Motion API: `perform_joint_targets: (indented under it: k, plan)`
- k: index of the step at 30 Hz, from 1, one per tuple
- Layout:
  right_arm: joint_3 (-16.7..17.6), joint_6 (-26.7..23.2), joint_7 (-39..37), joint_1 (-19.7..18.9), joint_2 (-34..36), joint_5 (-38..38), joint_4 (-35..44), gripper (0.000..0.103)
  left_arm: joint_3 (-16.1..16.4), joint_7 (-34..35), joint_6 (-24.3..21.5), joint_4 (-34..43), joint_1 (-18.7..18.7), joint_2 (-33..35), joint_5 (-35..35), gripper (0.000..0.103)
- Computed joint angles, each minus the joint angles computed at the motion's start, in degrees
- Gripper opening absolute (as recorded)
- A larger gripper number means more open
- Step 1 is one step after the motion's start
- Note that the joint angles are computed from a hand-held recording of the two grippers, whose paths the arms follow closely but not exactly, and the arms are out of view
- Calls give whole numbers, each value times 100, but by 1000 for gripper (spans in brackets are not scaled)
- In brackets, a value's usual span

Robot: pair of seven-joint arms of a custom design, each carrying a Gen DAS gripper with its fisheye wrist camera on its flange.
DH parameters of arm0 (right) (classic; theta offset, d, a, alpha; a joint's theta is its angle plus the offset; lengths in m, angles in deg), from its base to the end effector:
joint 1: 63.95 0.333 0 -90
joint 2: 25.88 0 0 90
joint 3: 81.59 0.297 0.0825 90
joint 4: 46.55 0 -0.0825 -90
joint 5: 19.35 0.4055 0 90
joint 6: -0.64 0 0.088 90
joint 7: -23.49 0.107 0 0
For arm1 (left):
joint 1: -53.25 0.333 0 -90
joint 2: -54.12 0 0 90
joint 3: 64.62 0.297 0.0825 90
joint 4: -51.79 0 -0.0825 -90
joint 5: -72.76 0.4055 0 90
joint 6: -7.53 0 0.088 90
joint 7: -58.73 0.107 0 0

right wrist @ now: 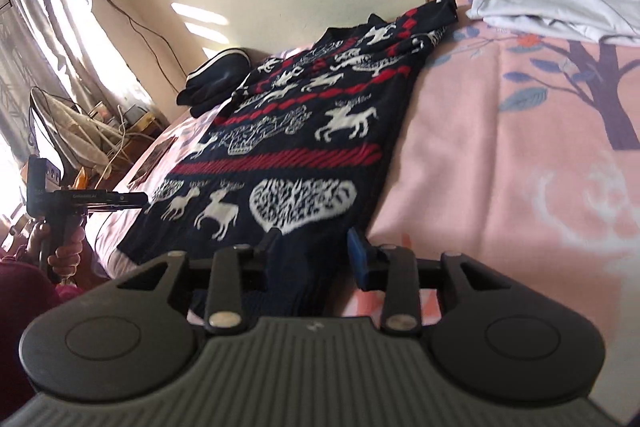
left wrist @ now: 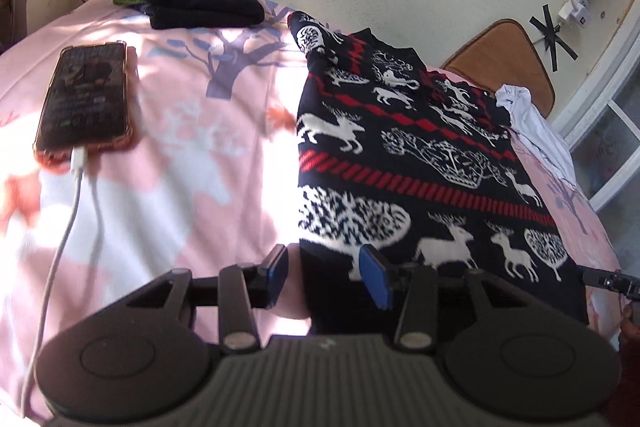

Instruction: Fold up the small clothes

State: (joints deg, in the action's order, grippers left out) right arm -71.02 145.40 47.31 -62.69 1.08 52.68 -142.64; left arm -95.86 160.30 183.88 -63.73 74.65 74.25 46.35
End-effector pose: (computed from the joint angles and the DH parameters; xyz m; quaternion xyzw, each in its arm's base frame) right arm 0.7001 0.1219 0.3397 -0.7233 0.4983 0.0040 0.4781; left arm 0.6512 -0.0552 0.3459 -0.7074 0.5933 -0.3634 0.1249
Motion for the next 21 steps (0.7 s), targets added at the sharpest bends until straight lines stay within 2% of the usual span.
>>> perform_joint_targets:
  k: [2,4,6,7,9,10,11,14,16,19,21]
  plan:
    - [-48,-134,24,-41,-208,-93,-265,41,-166,99,-164,-154,148,-156,-190,40]
    - [-106,-340,125,-43,-277,-203,-341,41,-38,124,-337,-280,-3,-340,-271,37]
    - [-97,-521,101,-38,-256,-185,-331,42,82,210,-603,-280,-149,-426,-364,19]
    - [-89,-758,111,-67,-178,-185,-250,42,177,237,-684,-268,-255,-437,-349,14]
    - [-33,-978,-91,-82,-85,-72,-185,42,362,291,-661,-259,-466,-436,-342,10]
    - [-29,-1084,-168,-78,-34,-85,-130,32,359,412,-681,-229,-463,-425,-514,10]
    - [-48,-1210,-144,-71,44,-161,-31,11,289,618,-697,-203,-394,-422,-794,10]
    - [38,-1457,-389,-241,139,235,100,11,-598,2253,-577,-71,417,-417,-2808,9]
    - [97,-1513,-627,-358,160,684,189,11,-983,3229,-527,124,767,-381,-3980,9]
    - [157,-1356,-897,-438,320,1399,521,11,-1088,4109,-488,629,847,-106,-4895,9]
    - [192,-1115,-952,-421,525,1745,881,11,-868,4064,-425,1107,589,228,-4796,9]
